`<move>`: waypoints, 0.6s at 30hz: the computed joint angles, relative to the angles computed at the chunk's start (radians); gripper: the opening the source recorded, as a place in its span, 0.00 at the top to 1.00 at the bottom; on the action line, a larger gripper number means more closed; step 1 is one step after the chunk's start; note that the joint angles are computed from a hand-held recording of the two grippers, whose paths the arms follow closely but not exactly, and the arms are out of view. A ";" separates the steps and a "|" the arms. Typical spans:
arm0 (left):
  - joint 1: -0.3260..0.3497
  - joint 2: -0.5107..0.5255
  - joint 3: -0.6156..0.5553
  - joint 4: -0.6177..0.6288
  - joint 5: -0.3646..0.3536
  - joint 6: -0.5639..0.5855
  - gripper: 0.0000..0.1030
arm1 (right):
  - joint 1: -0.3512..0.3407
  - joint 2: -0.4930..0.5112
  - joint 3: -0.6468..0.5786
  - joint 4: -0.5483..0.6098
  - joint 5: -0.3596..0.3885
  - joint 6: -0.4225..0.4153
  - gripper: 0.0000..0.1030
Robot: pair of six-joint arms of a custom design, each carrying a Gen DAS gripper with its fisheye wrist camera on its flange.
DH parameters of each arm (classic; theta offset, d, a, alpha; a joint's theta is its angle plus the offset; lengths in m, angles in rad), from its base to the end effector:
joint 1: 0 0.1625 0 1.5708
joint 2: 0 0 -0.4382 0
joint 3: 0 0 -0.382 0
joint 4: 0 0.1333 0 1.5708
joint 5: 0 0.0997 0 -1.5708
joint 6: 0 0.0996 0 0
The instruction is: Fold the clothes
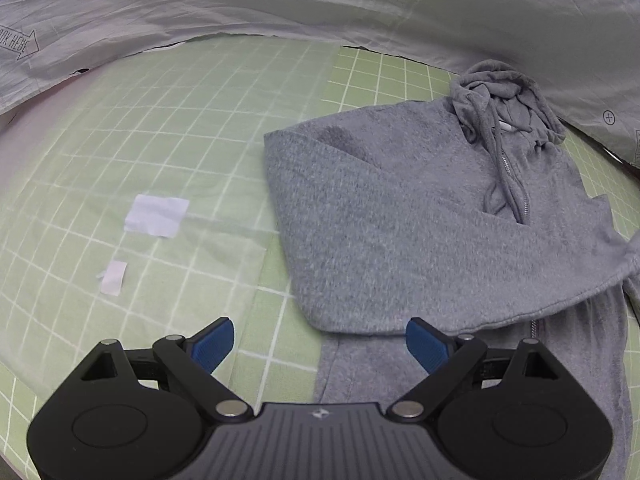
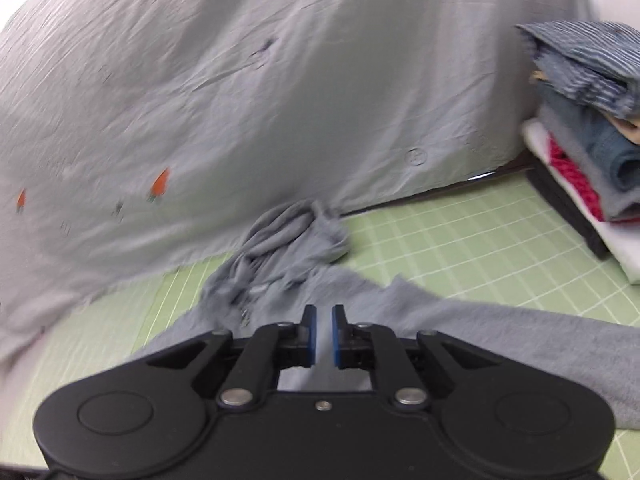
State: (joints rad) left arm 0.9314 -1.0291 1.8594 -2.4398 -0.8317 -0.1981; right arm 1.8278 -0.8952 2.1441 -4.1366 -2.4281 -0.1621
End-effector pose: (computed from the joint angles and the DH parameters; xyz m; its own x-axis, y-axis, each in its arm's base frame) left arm -0.1889 -0.5899 0.1863 -0.7141 0.2541 -0.6523 0.4648 0.8689 -0.1704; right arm 0.1789 -0.4524 0.2222 -0.7980 0.4951 0.3436 -0.1952 0.3271 -0.9246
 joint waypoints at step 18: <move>0.035 0.064 -0.061 0.134 -0.030 -0.031 0.07 | -0.120 -0.022 0.130 0.213 0.009 0.176 0.25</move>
State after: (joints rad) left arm 0.9659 -0.9648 1.7981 -2.3059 -0.8613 -0.2293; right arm 1.7082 -0.9177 2.2745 -3.9232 -2.4194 0.0137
